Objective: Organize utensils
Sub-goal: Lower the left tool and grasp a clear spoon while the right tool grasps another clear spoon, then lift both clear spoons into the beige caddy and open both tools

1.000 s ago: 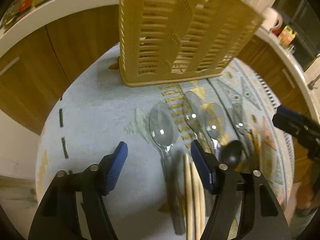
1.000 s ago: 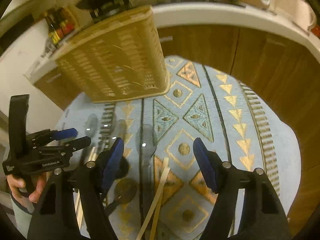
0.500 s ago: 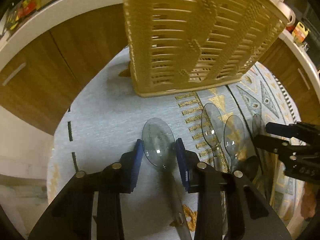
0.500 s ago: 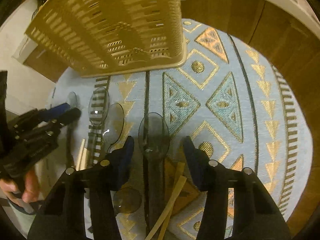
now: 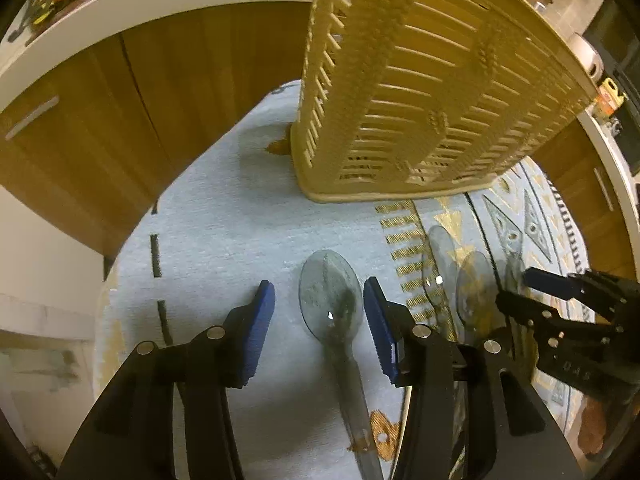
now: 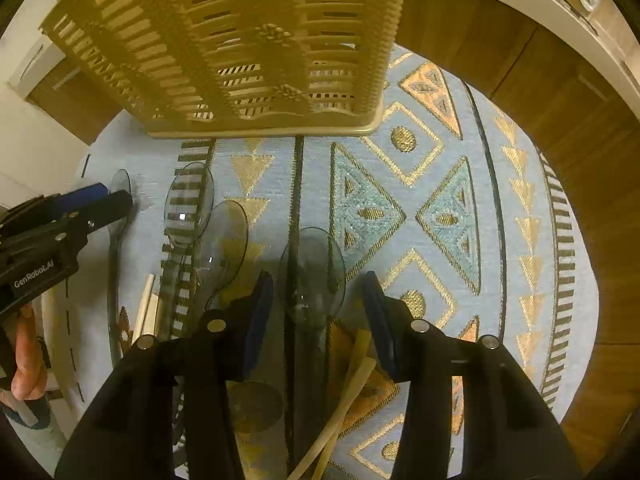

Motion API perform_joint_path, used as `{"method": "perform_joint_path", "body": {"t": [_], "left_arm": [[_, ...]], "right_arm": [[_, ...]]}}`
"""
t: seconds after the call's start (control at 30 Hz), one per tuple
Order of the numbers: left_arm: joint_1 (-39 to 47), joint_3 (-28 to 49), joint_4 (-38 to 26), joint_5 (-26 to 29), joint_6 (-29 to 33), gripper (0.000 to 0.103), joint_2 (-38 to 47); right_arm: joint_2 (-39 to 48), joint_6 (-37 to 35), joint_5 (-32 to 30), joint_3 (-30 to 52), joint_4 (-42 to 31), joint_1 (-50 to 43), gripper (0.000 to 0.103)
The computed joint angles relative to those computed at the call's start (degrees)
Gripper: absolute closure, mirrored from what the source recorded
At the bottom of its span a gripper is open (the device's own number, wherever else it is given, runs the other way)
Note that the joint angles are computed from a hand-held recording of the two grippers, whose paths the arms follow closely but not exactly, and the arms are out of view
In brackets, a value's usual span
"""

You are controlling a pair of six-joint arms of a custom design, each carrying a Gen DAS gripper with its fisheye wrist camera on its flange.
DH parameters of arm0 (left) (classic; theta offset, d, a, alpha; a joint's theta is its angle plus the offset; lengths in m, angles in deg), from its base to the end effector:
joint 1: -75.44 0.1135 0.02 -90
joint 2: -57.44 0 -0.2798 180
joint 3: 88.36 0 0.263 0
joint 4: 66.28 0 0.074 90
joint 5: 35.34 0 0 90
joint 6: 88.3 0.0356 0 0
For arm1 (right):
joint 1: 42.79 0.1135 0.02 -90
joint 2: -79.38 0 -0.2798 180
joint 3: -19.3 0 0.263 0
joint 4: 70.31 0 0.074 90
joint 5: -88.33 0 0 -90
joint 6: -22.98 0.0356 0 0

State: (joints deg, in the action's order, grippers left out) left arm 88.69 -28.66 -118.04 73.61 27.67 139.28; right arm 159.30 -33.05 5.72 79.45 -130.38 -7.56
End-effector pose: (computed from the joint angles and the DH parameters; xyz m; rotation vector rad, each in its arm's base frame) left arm 0.2496 0.0469 0.1879 0.3695 2.7284 -0.3021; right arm 0.1969 0.1334 0.1924 -0.0154 2.9227 -0.0078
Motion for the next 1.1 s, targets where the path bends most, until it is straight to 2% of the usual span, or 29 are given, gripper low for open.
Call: {"method": "perform_joint_path", "body": {"t": [0.1,0.13,0.2,0.27,0.3,0.43,0.53,0.7,0.77,0.8,0.83,0.9,1.0,1.1], "left_arm": [[0.2,-0.2,1.3,-1.9,-0.4,0.058,-0.4],[-0.4,-0.6,2.1,-2.6,-0.9,0.058,-0.7],[-1.7,-1.9,3.6,-4.2,-1.9,0.059,-2.0],[-3.3,-3.4,5.6,-6.9,-3.4,0.073,-3.6],[-3.6,-3.7,5.8,-7.2,-3.7,0.072,-4.0],[-0.6,-4.3,4.4,-2.4,-2.2,0.073,-6.5],[3.8,-4.9,2.4,3.9,0.2,0.073,-10.0],[12.9,-4.6,-4.4,14.2,6.6,0.073,-16.8],[17.4,-3.4,-8.8,18.7,10.6,0.073,-19.3],[18.3,-3.1,-10.0,20.3,11.3,0.073,-20.6],[16.9,-4.3,-8.7,20.8,9.1,0.074,-22.7],[18.1,-5.3,-10.3,24.2,8.9,0.074,-27.0],[21.5,-5.6,-14.2,29.7,10.8,0.074,-32.0],[24.1,-3.4,-17.9,34.3,11.6,0.074,-34.8]], "right_arm": [[2.5,0.9,1.3,1.9,0.0,1.7,0.062],[2.7,0.9,2.5,2.1,-0.3,2.2,0.073],[2.8,0.7,3.1,2.6,-0.5,3.3,0.073],[1.7,1.4,3.0,1.9,-0.1,4.0,0.073],[0.3,1.5,2.8,1.3,1.0,4.2,0.073],[-6.5,1.5,4.0,-1.6,2.0,5.2,0.073],[-11.7,1.9,4.3,-3.4,3.0,6.2,0.073],[-20.6,4.1,6.0,-6.5,4.5,9.8,0.073],[-25.5,4.6,7.4,-7.7,3.3,11.4,0.073],[-29.6,5.2,8.3,-7.8,0.4,12.8,0.073],[-33.3,6.3,10.4,-8.2,-1.2,14.9,0.073],[-37.5,10.5,17.3,-8.1,-3.8,22.1,0.073],[-41.3,13.7,25.8,-7.2,-6.7,29.7,0.073],[-40.6,19.5,35.6,-3.3,-11.7,39.2,0.073]]}}
